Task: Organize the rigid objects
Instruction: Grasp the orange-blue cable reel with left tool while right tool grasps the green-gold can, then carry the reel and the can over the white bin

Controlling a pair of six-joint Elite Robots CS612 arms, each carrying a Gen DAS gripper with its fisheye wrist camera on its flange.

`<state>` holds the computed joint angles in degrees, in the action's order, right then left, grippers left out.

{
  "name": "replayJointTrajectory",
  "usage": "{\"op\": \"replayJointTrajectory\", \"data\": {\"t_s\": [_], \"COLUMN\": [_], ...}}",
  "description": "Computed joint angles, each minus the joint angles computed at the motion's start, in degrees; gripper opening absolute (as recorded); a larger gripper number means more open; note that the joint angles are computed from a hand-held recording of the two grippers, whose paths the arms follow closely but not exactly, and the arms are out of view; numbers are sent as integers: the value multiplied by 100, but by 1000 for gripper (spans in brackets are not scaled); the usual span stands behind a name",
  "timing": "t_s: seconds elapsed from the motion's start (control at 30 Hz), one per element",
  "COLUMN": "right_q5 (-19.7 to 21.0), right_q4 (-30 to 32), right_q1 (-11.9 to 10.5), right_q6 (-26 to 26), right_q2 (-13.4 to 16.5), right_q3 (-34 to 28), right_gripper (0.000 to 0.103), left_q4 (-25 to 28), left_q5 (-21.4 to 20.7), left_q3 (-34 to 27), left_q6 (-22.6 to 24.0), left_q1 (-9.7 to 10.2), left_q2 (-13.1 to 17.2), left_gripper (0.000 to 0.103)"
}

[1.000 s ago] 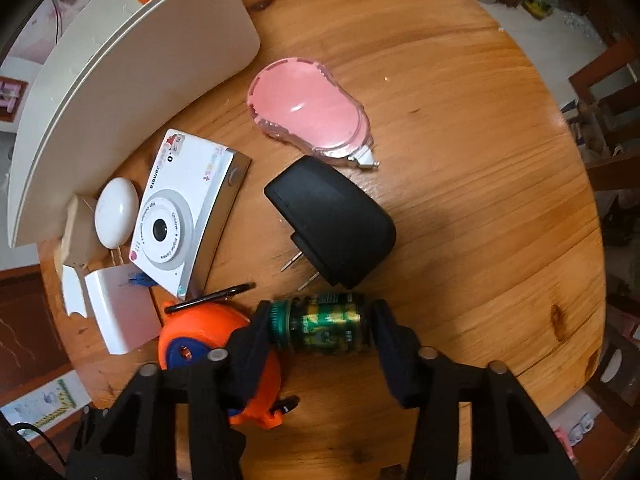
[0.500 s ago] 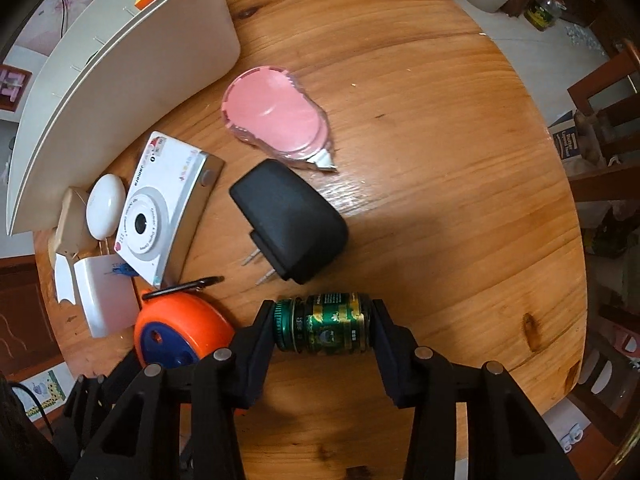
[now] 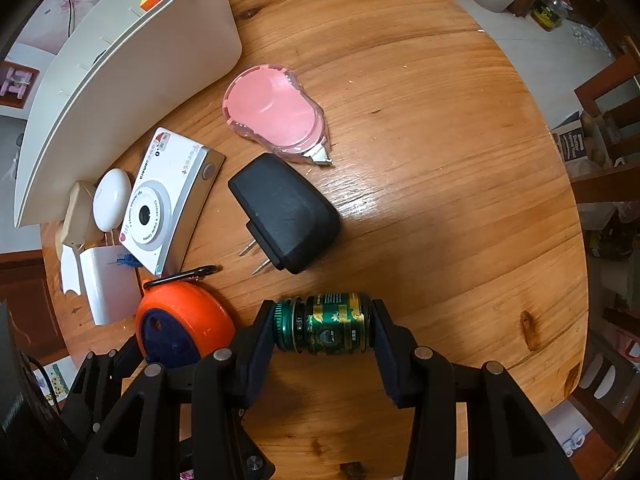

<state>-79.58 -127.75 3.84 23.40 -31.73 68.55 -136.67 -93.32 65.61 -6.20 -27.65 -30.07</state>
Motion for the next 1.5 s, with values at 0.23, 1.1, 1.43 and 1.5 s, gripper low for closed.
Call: {"op": "replayJointTrajectory", "data": {"t_s": [0.23, 1.1, 1.43, 1.5], "right_q5": [-15, 204, 322, 315], "right_q4": [30, -1041, -1670, -1800], "right_q1": [44, 238, 291, 293], "right_q6": [-37, -793, -1367, -1514], "right_q2": [21, -626, -782, -769], "right_q3": [-67, 403, 190, 55], "right_gripper": [46, 46, 46, 46], "left_q4": [-208, -912, -1287, -1280], "left_q5": [35, 723, 1127, 1238], "left_q3": [129, 814, 560, 365], "left_q6": [44, 342, 137, 95], "left_q1": [-24, 147, 238, 245], "left_q2": [-42, -1000, -1186, -1125], "left_gripper": [83, 83, 83, 83]}}
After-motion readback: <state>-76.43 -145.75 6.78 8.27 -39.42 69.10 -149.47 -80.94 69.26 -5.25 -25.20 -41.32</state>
